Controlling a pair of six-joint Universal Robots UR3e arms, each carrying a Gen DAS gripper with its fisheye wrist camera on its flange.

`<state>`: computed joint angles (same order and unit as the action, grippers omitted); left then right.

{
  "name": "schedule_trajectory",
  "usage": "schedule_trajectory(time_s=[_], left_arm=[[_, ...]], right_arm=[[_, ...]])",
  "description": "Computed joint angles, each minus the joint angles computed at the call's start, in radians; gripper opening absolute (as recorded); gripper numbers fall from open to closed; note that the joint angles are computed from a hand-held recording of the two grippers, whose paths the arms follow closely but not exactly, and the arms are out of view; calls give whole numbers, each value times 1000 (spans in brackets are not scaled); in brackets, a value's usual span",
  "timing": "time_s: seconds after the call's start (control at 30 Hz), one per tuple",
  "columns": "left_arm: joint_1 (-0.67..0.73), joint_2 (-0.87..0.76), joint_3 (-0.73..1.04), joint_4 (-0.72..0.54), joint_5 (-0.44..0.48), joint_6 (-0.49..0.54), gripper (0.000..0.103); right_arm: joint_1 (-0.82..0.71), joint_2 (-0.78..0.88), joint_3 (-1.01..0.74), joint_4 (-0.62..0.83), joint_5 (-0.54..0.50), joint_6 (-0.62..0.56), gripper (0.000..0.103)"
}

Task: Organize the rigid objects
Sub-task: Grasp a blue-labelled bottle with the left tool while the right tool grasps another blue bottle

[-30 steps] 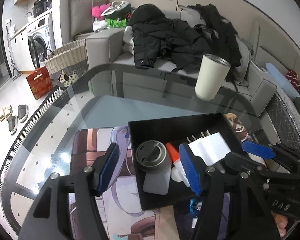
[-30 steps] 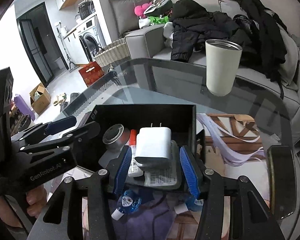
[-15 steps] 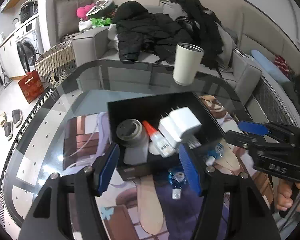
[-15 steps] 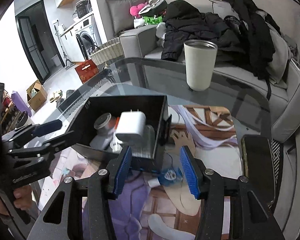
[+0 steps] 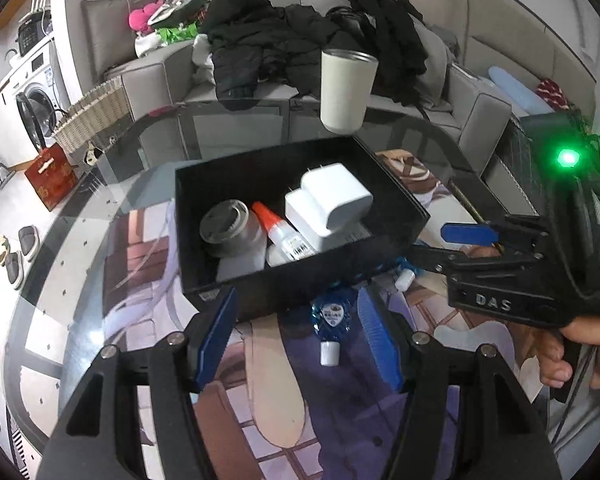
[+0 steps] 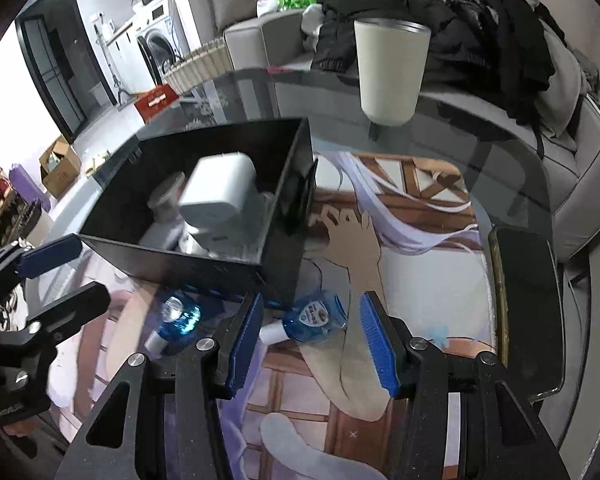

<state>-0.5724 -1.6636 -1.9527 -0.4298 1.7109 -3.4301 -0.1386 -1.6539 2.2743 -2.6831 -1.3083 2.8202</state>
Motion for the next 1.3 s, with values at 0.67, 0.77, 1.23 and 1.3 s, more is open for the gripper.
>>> schedule_trajectory(time_s=[0.67, 0.77, 1.23, 1.3], left_arm=[[-37, -167, 73, -28, -13, 39, 63], [-44, -185, 88, -37, -13, 37, 63], [-49, -286, 213, -90, -15, 26, 45], [-42, -285, 211, -86, -22, 26, 40]], right_arm=[[62, 115, 5, -64, -31, -32, 50], [50, 91, 20, -39, -22, -67, 50], [-8, 51, 65, -55, 5, -86, 51], [2, 76, 60, -88, 11, -77, 51]])
